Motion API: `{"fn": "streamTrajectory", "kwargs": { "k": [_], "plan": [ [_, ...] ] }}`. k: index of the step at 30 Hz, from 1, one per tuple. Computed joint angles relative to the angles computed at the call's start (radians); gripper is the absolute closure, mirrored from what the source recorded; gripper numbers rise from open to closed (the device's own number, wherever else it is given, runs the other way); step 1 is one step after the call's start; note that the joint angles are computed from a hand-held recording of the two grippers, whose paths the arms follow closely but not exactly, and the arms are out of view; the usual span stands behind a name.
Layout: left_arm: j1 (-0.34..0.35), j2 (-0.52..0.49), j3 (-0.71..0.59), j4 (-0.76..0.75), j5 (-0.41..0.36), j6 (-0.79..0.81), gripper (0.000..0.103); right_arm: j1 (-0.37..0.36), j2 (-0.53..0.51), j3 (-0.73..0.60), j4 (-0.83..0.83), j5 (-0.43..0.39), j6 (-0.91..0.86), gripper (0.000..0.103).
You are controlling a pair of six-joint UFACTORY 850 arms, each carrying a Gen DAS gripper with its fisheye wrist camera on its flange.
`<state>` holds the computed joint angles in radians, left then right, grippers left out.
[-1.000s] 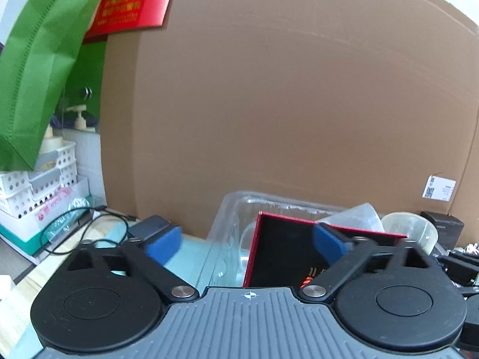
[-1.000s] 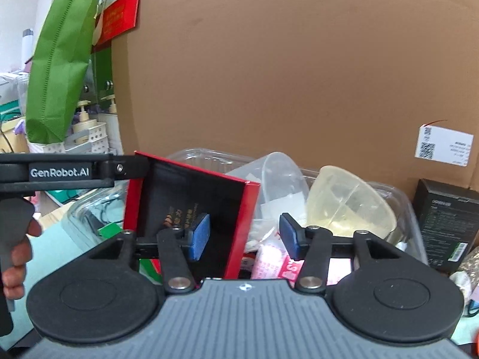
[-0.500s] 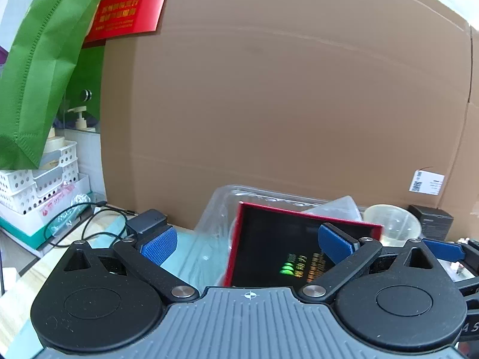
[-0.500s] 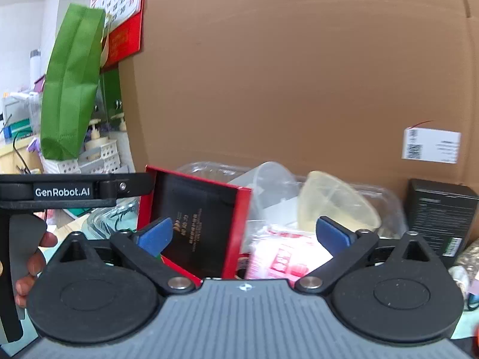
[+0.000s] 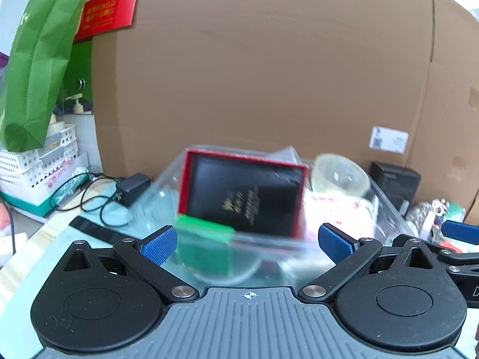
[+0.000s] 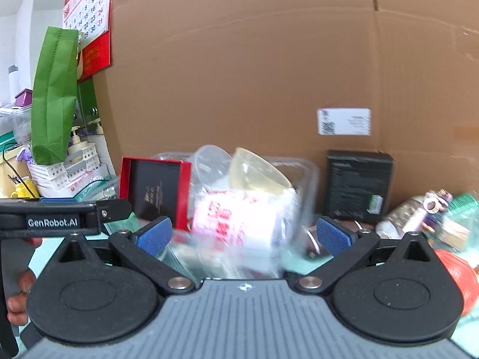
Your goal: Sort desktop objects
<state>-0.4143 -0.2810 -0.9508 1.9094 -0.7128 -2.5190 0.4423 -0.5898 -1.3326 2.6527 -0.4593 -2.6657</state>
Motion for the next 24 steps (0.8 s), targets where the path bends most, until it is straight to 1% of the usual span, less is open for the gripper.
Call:
{"fn": "streamTrajectory", "kwargs": {
  "k": [6,12,19,24],
  "plan": [
    [-0.064,-0.007,-0.001,-0.081,-0.008,0.035,0.000,-0.015,0.058,0.093,0.006,0.002,-0.028,0.000],
    [-0.120,-0.014,-0.004,-0.179,-0.052,0.087,0.000,-0.020,0.100,0.162,-0.023,-0.010,-0.034,0.000],
    [-0.143,-0.004,0.007,-0.226,-0.064,0.115,0.000,-0.022,0.123,0.196,-0.030,-0.016,-0.043,0.000],
    [-0.149,0.001,0.017,-0.224,-0.073,0.109,0.000,-0.020,0.132,0.209,-0.023,-0.020,-0.054,0.000]
  ]
}}
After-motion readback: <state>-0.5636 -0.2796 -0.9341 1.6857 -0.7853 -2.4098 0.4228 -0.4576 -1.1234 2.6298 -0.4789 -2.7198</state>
